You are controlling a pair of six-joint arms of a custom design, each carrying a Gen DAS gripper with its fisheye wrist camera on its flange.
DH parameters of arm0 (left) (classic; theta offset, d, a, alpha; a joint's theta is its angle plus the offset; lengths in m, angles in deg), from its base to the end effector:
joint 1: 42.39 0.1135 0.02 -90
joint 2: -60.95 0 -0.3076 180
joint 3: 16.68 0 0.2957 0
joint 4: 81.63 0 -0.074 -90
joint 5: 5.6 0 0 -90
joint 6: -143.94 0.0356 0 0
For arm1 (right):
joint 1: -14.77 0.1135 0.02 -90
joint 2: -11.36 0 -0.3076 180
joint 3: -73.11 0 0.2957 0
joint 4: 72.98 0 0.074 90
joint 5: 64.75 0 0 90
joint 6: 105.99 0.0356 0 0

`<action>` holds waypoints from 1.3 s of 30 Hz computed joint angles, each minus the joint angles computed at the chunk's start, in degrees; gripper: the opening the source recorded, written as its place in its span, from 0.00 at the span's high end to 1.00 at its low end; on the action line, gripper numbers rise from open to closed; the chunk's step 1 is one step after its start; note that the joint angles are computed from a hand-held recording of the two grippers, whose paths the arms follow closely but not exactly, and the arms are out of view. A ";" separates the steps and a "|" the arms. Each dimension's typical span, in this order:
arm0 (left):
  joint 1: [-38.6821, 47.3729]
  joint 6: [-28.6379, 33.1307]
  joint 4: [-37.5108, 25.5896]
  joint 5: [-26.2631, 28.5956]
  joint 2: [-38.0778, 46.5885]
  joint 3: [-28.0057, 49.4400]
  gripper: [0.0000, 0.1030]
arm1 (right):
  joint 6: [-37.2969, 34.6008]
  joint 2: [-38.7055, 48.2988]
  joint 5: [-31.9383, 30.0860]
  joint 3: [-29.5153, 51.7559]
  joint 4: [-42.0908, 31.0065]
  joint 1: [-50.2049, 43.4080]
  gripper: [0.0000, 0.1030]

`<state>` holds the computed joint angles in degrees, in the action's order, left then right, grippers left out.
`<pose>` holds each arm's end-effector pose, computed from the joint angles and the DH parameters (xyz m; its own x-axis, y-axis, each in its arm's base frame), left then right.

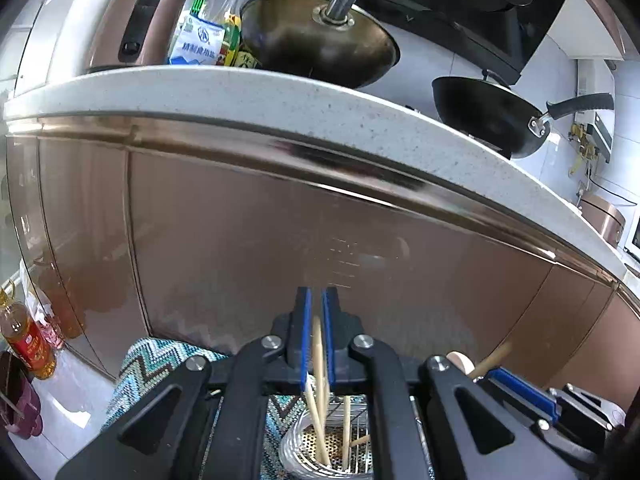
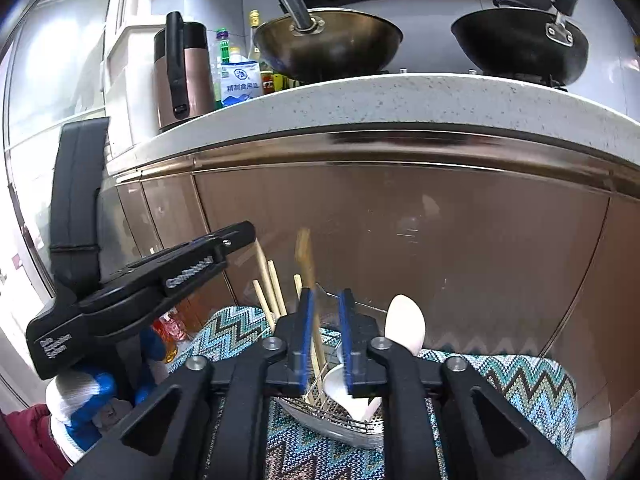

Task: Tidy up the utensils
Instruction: 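Open both tools and pull them back from the holder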

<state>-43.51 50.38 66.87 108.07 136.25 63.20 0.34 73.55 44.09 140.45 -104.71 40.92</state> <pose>0.3314 -0.0208 0.3864 -0.4751 -0.0476 -0.8786 0.3470 0.9075 -0.2368 0.2450 0.1075 0.3639 -0.4298 0.0854 -0.8989 -0.0386 0.9929 0.1128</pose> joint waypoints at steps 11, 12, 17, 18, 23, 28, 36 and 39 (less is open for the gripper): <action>5.89 2.82 -4.64 4.12 -6.35 -0.71 0.75 | 3.20 -3.62 4.70 -0.03 -3.13 4.39 0.76; 6.88 3.20 -5.21 4.75 -7.08 -0.77 0.74 | 3.61 -4.27 5.43 -0.15 -3.54 5.04 0.75; 12.89 6.56 -9.69 9.13 -11.95 -1.43 0.63 | 6.49 -8.37 12.59 -0.89 -7.38 11.41 0.66; 14.10 7.36 -10.48 10.04 -12.86 -1.68 0.62 | 7.37 -9.14 14.05 -1.11 -8.15 12.87 0.65; 21.95 14.18 -16.55 16.40 -18.87 -3.20 0.56 | 12.95 -12.07 21.60 -1.62 -13.02 20.83 0.57; 30.91 22.26 -23.66 23.93 -22.68 -3.51 0.55 | 21.29 -14.31 29.85 -1.52 -19.87 29.63 0.51; 48.02 41.89 -40.81 36.97 -24.28 -1.35 0.52 | 41.17 -13.65 43.28 1.38 -36.52 45.53 0.37; 54.52 52.26 -49.85 41.26 -22.91 0.58 0.50 | 53.07 -11.02 47.95 4.06 -47.13 51.92 0.31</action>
